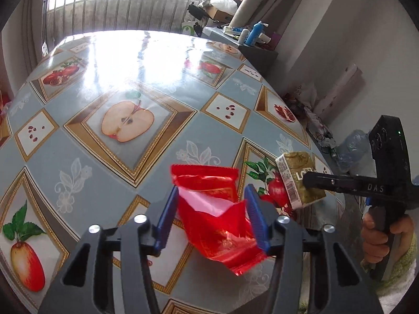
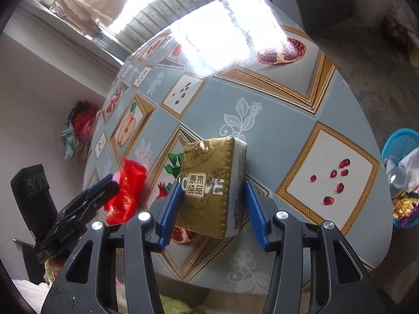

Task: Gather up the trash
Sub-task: 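Lift the red wrapper with the left gripper while the right lifts the gold tissue pack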

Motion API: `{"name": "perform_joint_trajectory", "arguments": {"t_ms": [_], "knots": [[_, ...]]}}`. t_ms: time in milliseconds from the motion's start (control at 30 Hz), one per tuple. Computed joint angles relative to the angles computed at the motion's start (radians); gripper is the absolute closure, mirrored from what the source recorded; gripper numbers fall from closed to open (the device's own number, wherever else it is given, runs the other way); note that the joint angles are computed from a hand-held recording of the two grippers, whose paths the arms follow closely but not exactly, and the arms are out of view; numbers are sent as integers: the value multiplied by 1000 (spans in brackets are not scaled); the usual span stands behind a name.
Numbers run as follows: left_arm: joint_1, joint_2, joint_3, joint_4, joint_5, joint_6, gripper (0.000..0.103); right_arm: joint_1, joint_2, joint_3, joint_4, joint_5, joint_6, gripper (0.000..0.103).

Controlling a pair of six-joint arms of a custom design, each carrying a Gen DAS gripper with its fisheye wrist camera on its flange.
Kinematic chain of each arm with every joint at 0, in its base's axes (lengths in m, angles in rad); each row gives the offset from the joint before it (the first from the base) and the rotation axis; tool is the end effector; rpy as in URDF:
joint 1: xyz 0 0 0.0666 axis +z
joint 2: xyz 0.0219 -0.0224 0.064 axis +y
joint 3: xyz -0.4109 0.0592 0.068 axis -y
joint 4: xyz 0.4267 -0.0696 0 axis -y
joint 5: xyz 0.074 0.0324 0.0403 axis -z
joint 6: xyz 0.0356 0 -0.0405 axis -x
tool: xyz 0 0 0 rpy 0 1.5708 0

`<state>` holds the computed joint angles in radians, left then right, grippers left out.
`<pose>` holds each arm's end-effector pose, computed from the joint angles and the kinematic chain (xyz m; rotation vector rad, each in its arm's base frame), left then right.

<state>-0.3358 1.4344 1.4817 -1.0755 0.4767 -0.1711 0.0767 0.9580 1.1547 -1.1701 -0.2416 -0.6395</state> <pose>0.4798 -0.1852 0.4765 0.8097 2.4359 -0.6788 0.3190 0.0327 0.4994 0.6301 2.5304 0.5775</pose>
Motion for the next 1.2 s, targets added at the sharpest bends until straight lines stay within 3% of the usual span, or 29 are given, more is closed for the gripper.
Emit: {"name": "perform_joint_trajectory", "arguments": {"t_ms": [100,200,533,733,1067,1200], "knots": [[-9,-17,-9,-21,-17,-51,40,6,-3,6,2,25,-12,43],[-37,-17,-23,-18,-106,-72,40,30,4,4,8,53,-19,38],[-83,1,-47,44,-256,-72,40,118,42,33,-33,209,-14,35],[-94,-2,-55,69,-290,-90,44,159,62,44,-59,300,5,35],[-102,-11,-69,97,-300,-118,56,175,77,55,-79,336,24,35],[-106,-7,-68,103,-301,-115,60,185,81,58,-82,357,24,41]]}}
